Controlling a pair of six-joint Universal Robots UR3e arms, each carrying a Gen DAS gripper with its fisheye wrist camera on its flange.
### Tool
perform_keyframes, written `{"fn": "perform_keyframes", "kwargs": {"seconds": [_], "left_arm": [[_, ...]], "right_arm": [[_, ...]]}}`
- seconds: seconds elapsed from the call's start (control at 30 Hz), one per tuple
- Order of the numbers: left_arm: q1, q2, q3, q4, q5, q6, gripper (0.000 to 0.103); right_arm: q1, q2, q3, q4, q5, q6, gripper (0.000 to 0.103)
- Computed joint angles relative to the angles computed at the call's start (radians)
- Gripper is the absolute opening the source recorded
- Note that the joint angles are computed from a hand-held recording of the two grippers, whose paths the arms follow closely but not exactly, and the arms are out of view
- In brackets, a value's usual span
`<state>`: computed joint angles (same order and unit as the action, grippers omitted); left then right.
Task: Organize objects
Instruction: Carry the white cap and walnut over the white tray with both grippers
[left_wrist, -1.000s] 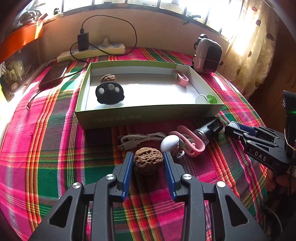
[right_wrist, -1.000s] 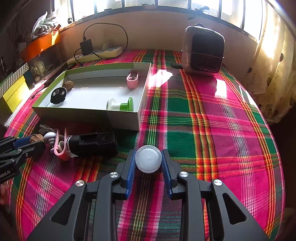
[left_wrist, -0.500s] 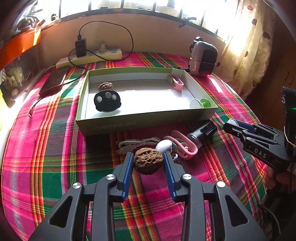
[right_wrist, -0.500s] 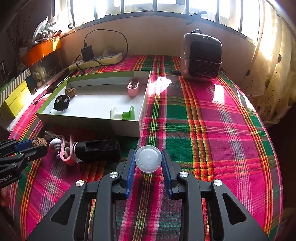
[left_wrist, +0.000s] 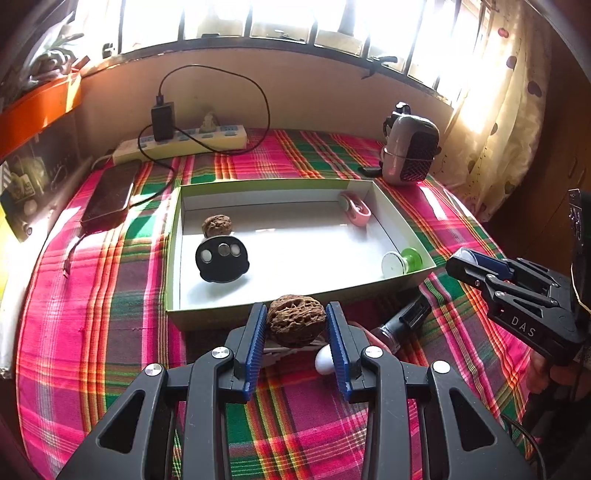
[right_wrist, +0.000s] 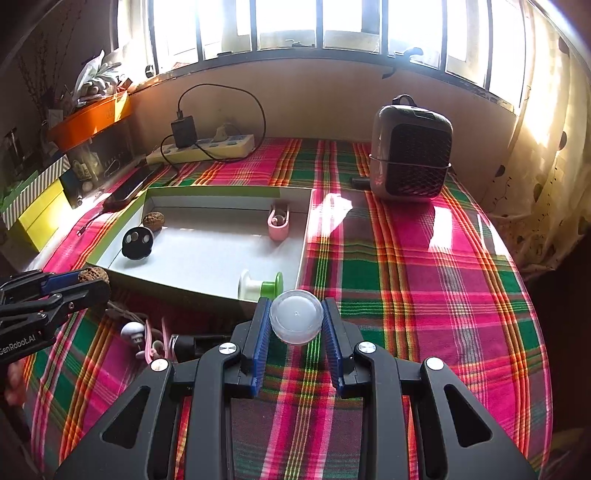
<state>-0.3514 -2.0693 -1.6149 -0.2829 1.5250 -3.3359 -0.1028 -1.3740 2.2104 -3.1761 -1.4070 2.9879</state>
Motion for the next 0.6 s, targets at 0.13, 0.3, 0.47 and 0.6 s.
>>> {"fn": "perform_keyframes", "kwargs": {"seconds": [0.13, 0.3, 0.47, 0.6], "left_arm": [[0.013, -0.043, 0.081, -0.037, -0.003, 0.005, 0.031], [0.027, -0.103, 0.194, -0.082, -0.006, 0.019, 0.031], [0.039, -0.19, 0.339, -0.155, -0.008, 0.023, 0.031], [0.041, -0.271, 0.474, -0.232, -0.002, 0.034, 0.031]], "right_arm": [[0.013, 0.03, -0.069, 0.03, 0.002, 0.003, 0.029], [0.041, 0.09, -0.172, 0.061, -0.011, 0.0, 0.029], [0.069, 0.184, -0.306, 0.109, -0.019, 0.006, 0.029], [0.084, 0.255, -0.398, 0.151, -0.029, 0.007, 0.029]]}}
